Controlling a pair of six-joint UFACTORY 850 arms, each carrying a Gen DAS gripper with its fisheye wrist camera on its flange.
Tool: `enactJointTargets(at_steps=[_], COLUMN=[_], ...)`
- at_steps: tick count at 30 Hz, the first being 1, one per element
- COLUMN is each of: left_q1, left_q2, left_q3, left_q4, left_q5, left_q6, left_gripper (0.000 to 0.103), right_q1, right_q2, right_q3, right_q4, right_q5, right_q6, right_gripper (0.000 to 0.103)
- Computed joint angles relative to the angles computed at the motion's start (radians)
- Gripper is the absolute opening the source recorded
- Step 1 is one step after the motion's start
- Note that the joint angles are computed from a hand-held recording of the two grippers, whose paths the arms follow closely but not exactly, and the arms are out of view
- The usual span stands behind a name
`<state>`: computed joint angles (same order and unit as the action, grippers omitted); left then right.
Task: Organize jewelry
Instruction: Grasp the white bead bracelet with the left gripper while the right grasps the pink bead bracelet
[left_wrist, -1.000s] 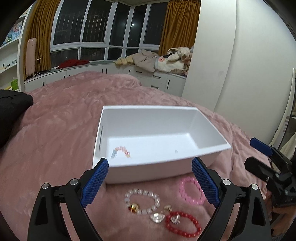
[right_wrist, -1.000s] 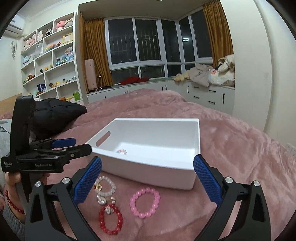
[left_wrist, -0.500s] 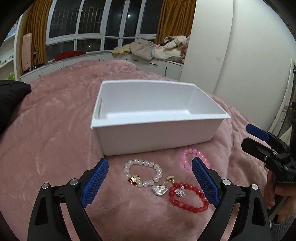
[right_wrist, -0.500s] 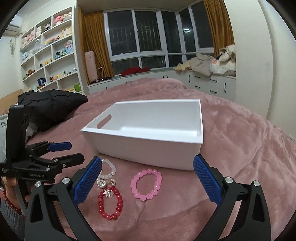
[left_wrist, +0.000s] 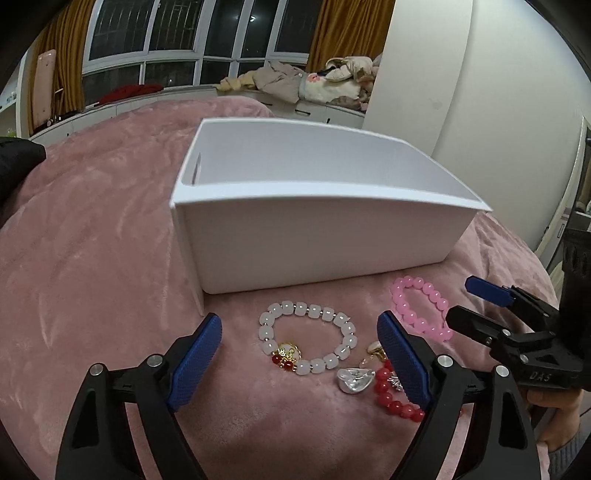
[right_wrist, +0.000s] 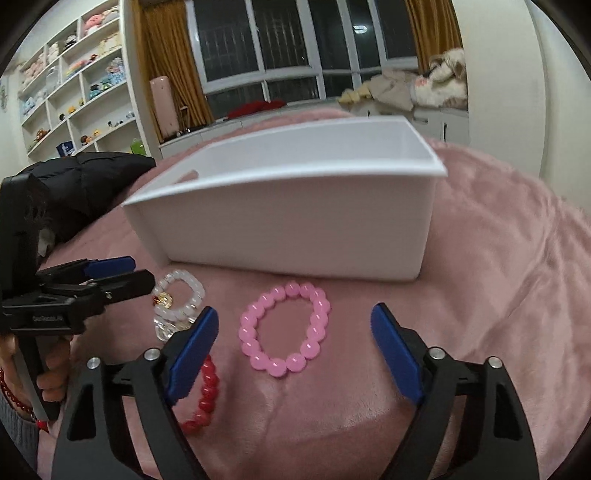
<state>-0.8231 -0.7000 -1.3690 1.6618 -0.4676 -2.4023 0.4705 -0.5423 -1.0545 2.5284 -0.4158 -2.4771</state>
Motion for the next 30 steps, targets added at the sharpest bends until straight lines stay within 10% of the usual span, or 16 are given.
enactJointTargets(at_steps=[10, 14, 30], left_q1=[0.028, 0.042, 0.038], left_q2=[-0.065, -0.063, -0.054], left_q3=[-0.071, -0.065, -0.062], left_q4=[-0.128, -0.119, -0.056], left_q5=[0.062, 0.084, 0.063], left_q6=[0.144, 0.110, 0.073], left_gripper=[0.049, 0.016, 0.015], right_q1=[0.003, -0.011, -0.024], right_q2=[-0.051, -0.046, 0.000], right_q3=[-0.062, -0.050, 0.024], right_q4=[-0.116, -0.100, 0.015], right_q5=[0.100, 0.066, -0.076], right_q6=[0.136, 0.141, 0.028], right_gripper=[0.043, 0.017, 0.012])
